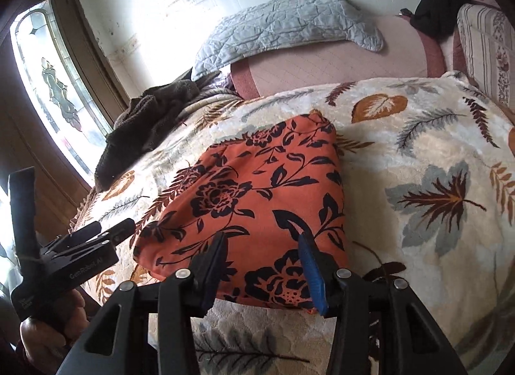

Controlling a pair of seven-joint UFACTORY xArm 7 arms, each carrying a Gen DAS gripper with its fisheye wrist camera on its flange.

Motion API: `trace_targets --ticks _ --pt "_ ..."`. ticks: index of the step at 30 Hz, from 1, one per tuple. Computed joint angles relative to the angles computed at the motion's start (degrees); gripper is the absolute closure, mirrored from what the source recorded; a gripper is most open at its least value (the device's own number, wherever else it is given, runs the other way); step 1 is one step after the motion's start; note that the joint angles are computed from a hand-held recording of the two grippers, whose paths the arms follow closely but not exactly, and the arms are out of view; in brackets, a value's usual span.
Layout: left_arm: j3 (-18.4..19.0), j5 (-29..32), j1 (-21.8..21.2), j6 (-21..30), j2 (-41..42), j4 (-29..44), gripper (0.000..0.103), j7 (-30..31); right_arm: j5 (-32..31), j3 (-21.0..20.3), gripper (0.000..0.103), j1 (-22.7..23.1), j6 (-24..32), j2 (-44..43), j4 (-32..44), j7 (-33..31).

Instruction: Fold small clothes

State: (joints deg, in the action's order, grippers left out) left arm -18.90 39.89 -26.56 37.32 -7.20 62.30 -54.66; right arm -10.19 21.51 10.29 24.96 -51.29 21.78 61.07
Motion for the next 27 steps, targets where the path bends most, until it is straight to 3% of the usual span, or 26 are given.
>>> trace_targets --ticks 11,13,15,27 --pt "-5.57 1.51 3.63 5.52 -14.50 0.37 0.017 -0.99 -1.78 4.04 0.043 0.10 18.30 -13.13 9.51 1.00" --pt "-6.64 0.30 4.56 6.11 -16.74 0.82 0.007 -0.36 -2.08 4.93 0.041 -0.30 20.54 -14.33 12.05 0.54" --pt "-7.77 -0.62 5.56 6.65 -19.40 1.06 0.004 0.12 -2.21 6.05 0.041 -1.03 22.89 -15.07 14.88 0.22" --pt "-13.88 -6.42 12.88 10.77 -30.96 4.99 0.000 5.37 -0.36 10.96 0.036 -4.78 28.85 -18.00 27.98 -2.39"
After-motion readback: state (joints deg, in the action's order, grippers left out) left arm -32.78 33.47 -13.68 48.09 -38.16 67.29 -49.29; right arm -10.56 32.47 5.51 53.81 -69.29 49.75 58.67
